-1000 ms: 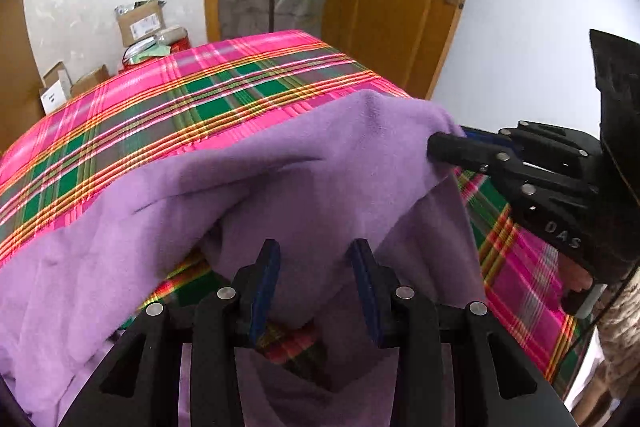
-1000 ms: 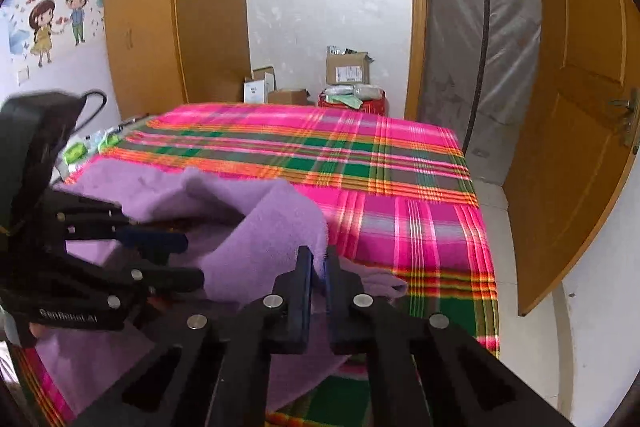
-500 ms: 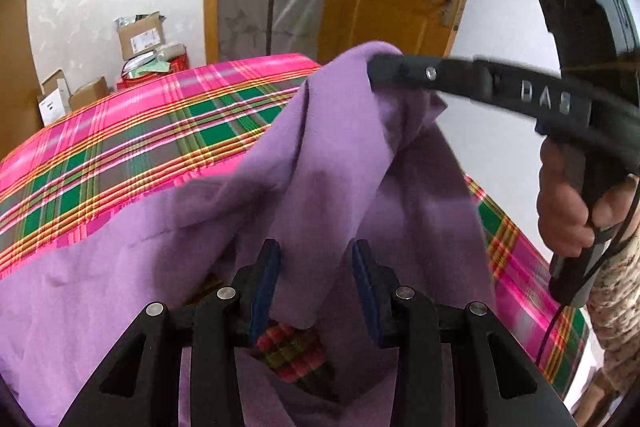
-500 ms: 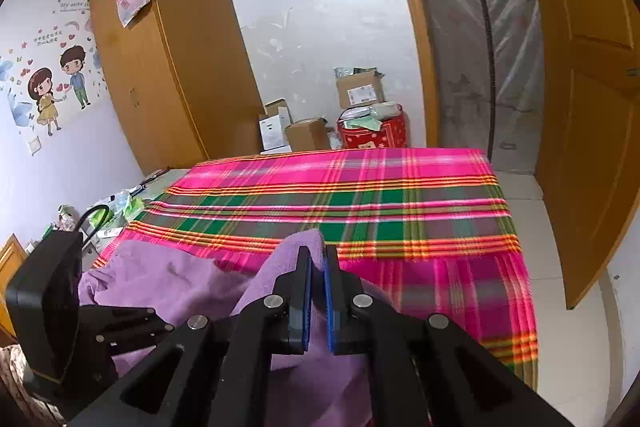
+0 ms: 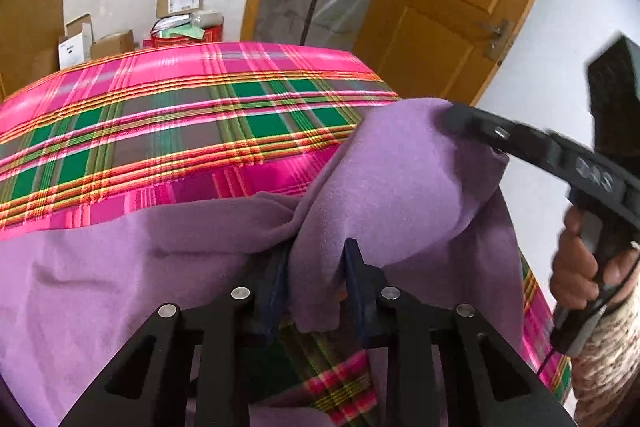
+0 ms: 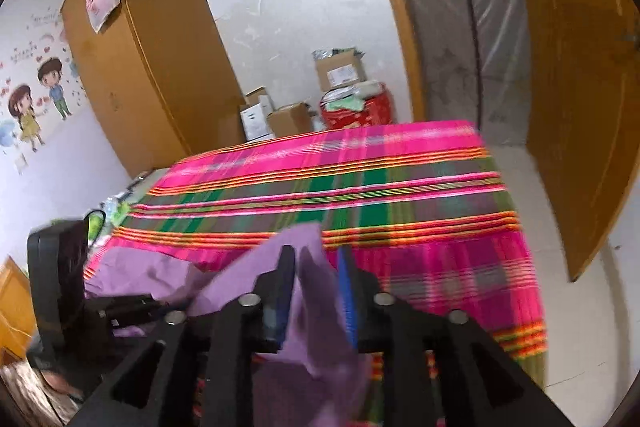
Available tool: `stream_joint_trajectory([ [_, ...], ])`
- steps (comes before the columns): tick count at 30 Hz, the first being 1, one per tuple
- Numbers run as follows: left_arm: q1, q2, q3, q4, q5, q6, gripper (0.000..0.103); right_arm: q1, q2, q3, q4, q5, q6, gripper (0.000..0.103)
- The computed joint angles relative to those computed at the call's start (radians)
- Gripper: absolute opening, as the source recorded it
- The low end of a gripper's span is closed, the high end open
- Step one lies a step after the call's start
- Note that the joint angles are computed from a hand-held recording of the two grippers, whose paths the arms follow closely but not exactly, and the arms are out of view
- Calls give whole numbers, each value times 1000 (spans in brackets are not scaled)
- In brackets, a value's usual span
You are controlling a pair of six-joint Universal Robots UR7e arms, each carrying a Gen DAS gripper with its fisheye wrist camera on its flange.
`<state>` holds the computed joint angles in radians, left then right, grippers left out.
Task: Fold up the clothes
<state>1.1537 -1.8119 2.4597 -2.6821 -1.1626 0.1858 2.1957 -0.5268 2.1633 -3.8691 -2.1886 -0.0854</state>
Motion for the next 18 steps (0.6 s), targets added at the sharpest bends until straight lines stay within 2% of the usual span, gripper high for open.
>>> stream_joint_trajectory([
  [3,7,-1,-1,-1,-9,1,28,28,8,33,-35,-55,-14,32],
  [9,11,-6,-5,5,-13,-19,28,11,26,81,22,-51,30,32],
  [11,9,-11,-2,7,-11,-21,28,-3,32,78,19,-48,42,23],
  [12,7,-14,-1,10,-9,-21,28,-10,34,77,17,-46,47,7],
  [13,4,-16,1,10,-6,-22,28,-14,36,75,15,-51,58,3],
  [18,7,-25,-3,20,-11,-40,28,-2,29,109,-53,-63,85,3],
])
